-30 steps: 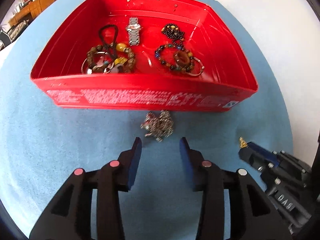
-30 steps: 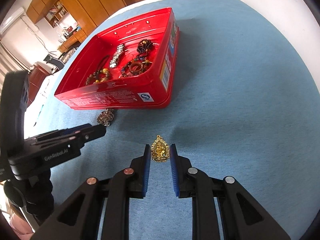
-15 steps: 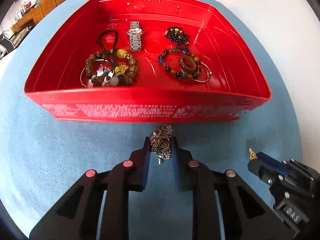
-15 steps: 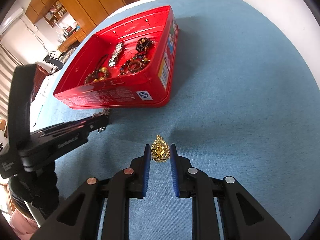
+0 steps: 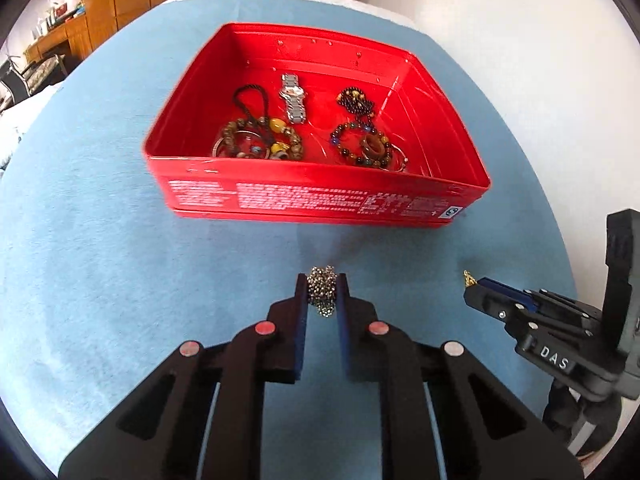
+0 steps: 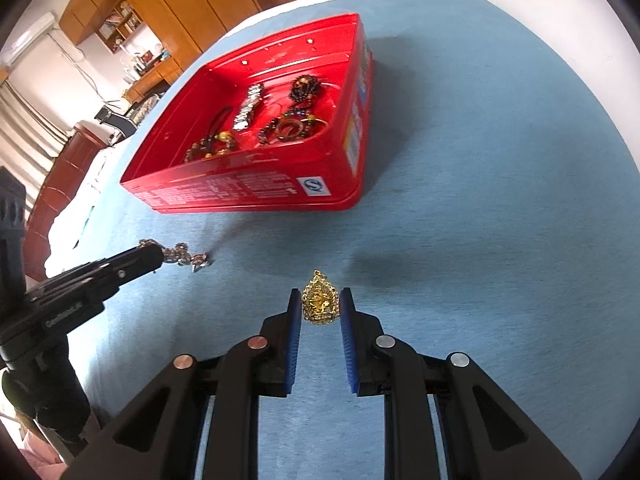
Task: Organize jewelry
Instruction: 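Lift and carry the bracelet with left tool while right tool carries the pendant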
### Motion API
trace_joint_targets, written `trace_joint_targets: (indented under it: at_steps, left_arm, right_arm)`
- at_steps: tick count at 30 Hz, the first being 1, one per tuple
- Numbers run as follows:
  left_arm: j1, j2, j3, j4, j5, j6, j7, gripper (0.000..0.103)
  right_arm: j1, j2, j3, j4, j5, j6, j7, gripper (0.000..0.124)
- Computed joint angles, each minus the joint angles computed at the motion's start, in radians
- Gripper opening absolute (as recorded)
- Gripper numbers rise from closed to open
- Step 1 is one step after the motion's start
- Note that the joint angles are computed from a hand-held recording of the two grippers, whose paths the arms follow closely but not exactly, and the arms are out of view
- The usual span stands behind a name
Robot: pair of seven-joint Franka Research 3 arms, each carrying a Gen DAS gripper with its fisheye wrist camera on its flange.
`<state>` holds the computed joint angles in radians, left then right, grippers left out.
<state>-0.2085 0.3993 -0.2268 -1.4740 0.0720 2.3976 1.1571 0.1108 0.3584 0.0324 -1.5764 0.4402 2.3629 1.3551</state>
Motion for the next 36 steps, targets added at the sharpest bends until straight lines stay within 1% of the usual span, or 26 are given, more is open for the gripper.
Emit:
trace_joint_targets:
  at_steps: [10,19,27,36]
  left_arm:
    - [0.031,-0.115,-0.002,-0.137,-0.032,0.064,0.013,0.012]
    - [0.053,-0.174,0.004,-0.203,-0.063,0.127,0.037,0.012]
    - [0.056,-0.192,0.013,-0.214,-0.049,0.173,0.036,0.012]
    - [0.059,-0.178,0.014,-0.171,-0.038,0.186,0.056,0.012]
  right_arm:
    - [0.027,-0.039,0.009,-0.022,-0.009,0.013,-0.004,0.019]
    - [0.066,-0.053,0.015,0.006,-0.048,0.017,0.010,0.019]
    - [0.091,-0.052,0.019,0.039,-0.072,0.022,0.024,0.019]
    - [0.106,-0.021,0.015,0.120,-0.112,0.010,0.058,0.019]
